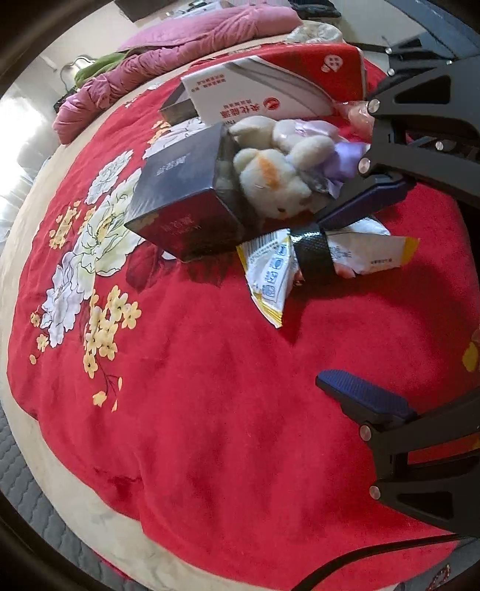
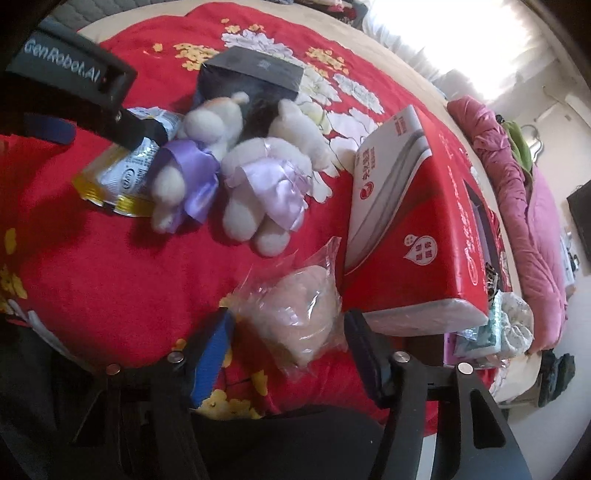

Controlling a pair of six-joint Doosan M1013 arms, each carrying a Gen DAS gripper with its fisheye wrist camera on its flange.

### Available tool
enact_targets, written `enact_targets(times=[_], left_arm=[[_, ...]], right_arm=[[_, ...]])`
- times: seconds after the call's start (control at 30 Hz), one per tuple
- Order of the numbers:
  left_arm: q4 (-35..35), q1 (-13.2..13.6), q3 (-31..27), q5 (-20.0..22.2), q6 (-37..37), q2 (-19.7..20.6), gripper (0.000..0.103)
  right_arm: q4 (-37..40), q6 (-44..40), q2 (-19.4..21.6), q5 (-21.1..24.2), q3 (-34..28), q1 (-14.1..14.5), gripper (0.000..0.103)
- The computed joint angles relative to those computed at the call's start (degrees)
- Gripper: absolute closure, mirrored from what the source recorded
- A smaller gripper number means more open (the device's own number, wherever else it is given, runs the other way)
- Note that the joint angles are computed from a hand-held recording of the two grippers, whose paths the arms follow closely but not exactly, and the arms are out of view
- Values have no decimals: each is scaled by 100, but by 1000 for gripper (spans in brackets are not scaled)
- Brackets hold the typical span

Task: Organize soft objects
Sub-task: 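Grasp the white snack packet with left tool while right tool grasps the bagged pink item, then carry the snack packet with left tool while right tool carries the bagged pink item toward the box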

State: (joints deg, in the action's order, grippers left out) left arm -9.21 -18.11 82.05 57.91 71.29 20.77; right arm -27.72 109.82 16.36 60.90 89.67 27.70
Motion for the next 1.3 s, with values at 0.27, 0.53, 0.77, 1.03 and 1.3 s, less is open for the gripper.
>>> enact_targets(times=[0.27, 0.53, 0.77, 1.03, 1.3], left_arm=[[-300, 24, -92, -37, 0, 149, 19], [-235, 3, -152, -37, -167, 274, 20], [-891, 118, -27, -340, 176, 228, 61], [-1229, 178, 167, -650, 542, 118, 64], [-1023, 252, 456, -947, 403, -185, 64]], right_arm=[[-7, -77, 75, -189, -61, -104, 57], [119, -105, 27, -582, -46, -219, 59], [203, 48, -174, -936, 91, -236, 59], [1009, 206, -613, -2068, 448, -494, 59], [934, 249, -637, -2228, 465, -431, 59]])
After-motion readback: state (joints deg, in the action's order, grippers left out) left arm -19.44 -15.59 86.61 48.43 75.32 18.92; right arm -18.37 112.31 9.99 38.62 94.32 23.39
